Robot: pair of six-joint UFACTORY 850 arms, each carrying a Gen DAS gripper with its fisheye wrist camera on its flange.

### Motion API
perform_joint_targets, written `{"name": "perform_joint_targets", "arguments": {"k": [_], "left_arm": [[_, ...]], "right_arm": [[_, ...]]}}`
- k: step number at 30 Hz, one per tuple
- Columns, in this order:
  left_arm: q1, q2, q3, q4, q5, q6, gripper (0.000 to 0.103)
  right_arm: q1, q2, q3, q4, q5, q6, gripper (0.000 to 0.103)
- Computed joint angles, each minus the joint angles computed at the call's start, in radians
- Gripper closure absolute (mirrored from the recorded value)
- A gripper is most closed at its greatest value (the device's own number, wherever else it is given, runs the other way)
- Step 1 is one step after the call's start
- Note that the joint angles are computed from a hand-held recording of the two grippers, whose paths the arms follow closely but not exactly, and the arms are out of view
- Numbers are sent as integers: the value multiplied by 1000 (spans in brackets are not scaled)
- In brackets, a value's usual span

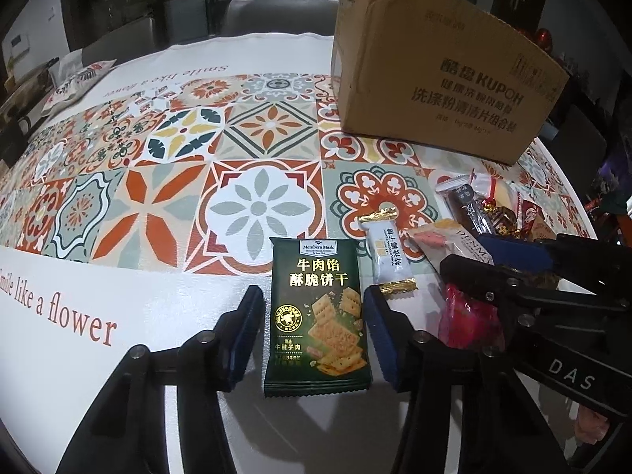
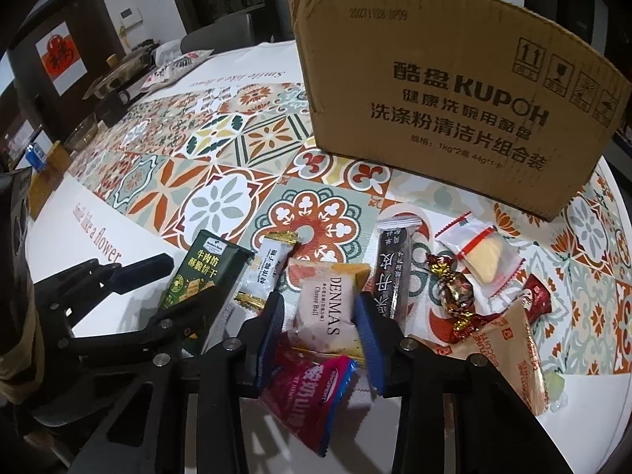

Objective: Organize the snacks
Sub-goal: 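Grasp the green cracker packet with the left gripper while the right grasps the white DENMAS packet, then carry both packets over the cardboard box and open both grippers to drop them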

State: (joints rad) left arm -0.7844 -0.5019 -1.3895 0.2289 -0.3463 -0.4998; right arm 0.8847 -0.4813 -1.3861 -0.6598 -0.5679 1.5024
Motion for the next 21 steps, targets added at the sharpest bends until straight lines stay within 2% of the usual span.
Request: {"name": "perform_joint_targets", "arguments": {"k": [9, 21], "left_arm": [[2, -5, -5, -13, -1, 7, 60], [1, 57, 40, 38, 47, -26, 60]], "right_arm": [[-6, -9, -4, 11, 15, -12, 70], [25, 24, 23, -141, -16, 154, 71]]}}
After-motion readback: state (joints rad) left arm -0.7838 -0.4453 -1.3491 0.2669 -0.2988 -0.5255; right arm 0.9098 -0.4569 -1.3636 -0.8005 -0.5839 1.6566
